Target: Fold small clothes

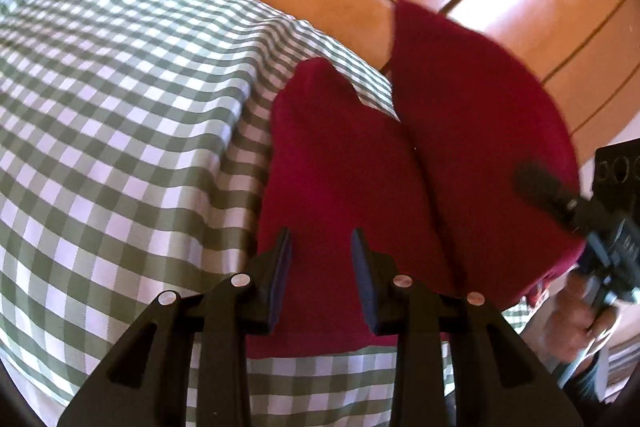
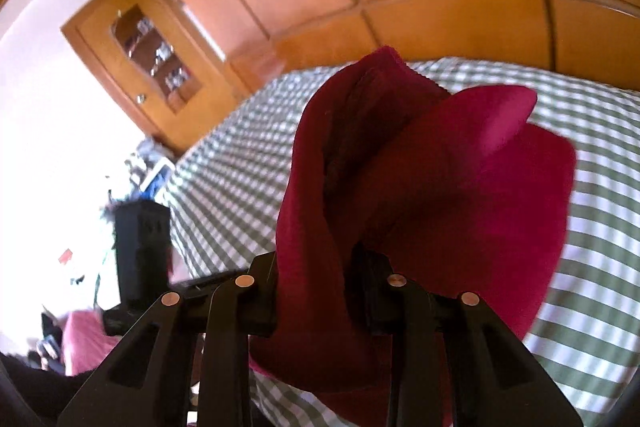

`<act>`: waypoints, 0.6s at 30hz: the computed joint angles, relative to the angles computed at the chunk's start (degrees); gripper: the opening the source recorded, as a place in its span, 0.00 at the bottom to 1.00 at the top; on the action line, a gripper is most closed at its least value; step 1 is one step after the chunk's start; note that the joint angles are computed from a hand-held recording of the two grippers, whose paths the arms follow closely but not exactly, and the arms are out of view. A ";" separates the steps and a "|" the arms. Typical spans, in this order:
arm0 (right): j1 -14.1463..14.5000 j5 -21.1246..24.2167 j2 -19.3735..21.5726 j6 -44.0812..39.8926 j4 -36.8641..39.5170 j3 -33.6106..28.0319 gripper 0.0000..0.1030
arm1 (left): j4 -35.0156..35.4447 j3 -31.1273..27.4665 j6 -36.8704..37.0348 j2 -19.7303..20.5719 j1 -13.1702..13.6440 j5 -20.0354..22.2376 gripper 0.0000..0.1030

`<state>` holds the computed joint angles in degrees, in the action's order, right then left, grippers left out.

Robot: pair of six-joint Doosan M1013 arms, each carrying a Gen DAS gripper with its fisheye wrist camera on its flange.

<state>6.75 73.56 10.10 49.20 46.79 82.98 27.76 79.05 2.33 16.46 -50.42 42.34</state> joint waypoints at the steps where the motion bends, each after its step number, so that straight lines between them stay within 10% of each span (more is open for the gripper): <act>1: 0.57 0.22 0.14 -0.10 -0.91 0.32 0.26 | 0.62 0.36 -1.01 -0.29 0.03 -0.01 0.28; 11: 4.04 -0.19 -0.41 -4.85 -7.56 2.52 0.38 | 2.14 4.28 -8.96 -2.80 1.22 -4.56 0.33; 14: 1.55 3.96 -0.95 -8.10 0.07 3.31 0.63 | 0.69 3.77 -7.55 -2.70 1.66 -5.32 0.43; 18: -3.12 10.03 -2.39 -10.45 8.99 5.30 0.63 | 1.79 2.70 -7.57 -2.91 1.74 -3.87 0.43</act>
<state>3.62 83.59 7.72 38.75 55.78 88.28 29.55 81.74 -5.24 13.55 -48.68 38.46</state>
